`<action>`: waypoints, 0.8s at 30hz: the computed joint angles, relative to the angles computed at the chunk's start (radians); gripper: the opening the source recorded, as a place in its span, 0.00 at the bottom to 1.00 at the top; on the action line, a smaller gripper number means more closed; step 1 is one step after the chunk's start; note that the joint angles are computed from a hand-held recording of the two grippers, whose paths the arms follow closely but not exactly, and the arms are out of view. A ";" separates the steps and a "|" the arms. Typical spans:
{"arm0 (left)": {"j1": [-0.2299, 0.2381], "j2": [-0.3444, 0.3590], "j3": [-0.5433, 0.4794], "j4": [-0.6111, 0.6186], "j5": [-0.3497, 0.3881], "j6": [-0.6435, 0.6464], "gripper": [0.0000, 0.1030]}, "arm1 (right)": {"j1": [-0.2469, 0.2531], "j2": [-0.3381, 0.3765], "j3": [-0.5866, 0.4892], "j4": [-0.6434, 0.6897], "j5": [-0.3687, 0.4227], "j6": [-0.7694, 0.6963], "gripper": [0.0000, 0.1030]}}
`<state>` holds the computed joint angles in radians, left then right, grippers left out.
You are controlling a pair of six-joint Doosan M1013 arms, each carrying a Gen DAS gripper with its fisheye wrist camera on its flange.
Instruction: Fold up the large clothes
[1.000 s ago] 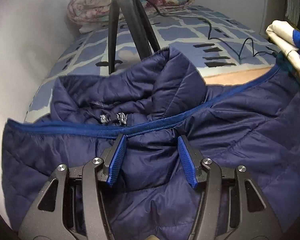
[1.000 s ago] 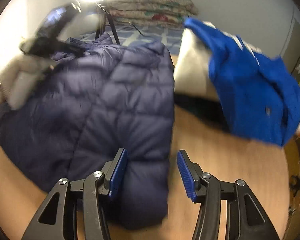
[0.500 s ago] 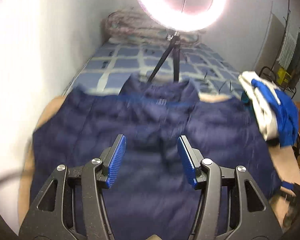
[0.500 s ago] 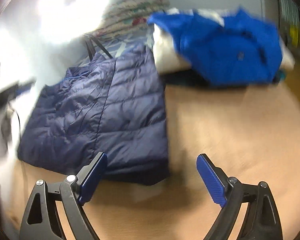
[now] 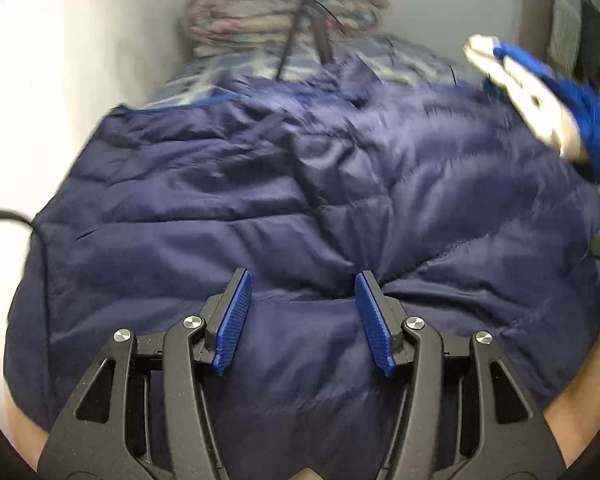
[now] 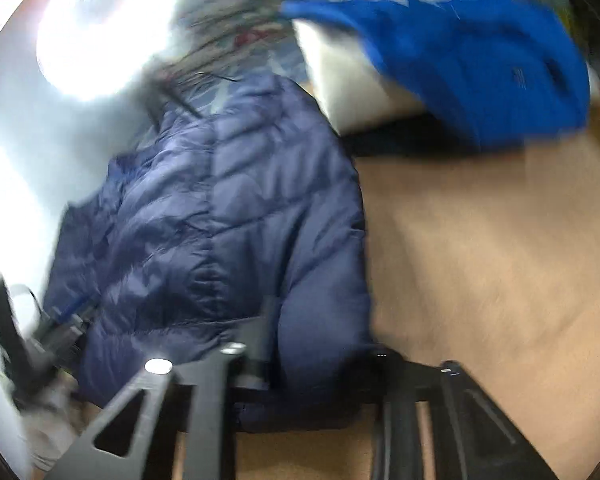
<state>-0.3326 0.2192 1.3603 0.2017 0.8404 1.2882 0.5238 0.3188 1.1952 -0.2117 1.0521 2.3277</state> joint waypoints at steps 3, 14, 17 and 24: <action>0.030 -0.075 0.054 -0.116 -0.056 0.031 0.54 | 0.038 0.009 -0.049 -0.110 0.025 -0.036 0.11; 0.070 -0.323 0.301 -0.257 -0.060 0.097 0.62 | 0.094 0.038 -0.197 -0.208 -0.007 -0.154 0.06; 0.084 -0.360 0.346 -0.306 -0.051 0.088 0.62 | 0.109 0.071 -0.264 -0.200 -0.026 -0.189 0.05; 0.108 -0.425 0.417 -0.341 -0.081 0.034 0.62 | 0.163 0.179 -0.454 -0.137 -0.046 -0.295 0.03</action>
<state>-0.2245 -0.2054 1.7768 -0.1394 0.7596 1.3222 0.6865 0.4981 0.7414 -0.3491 1.0060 2.0324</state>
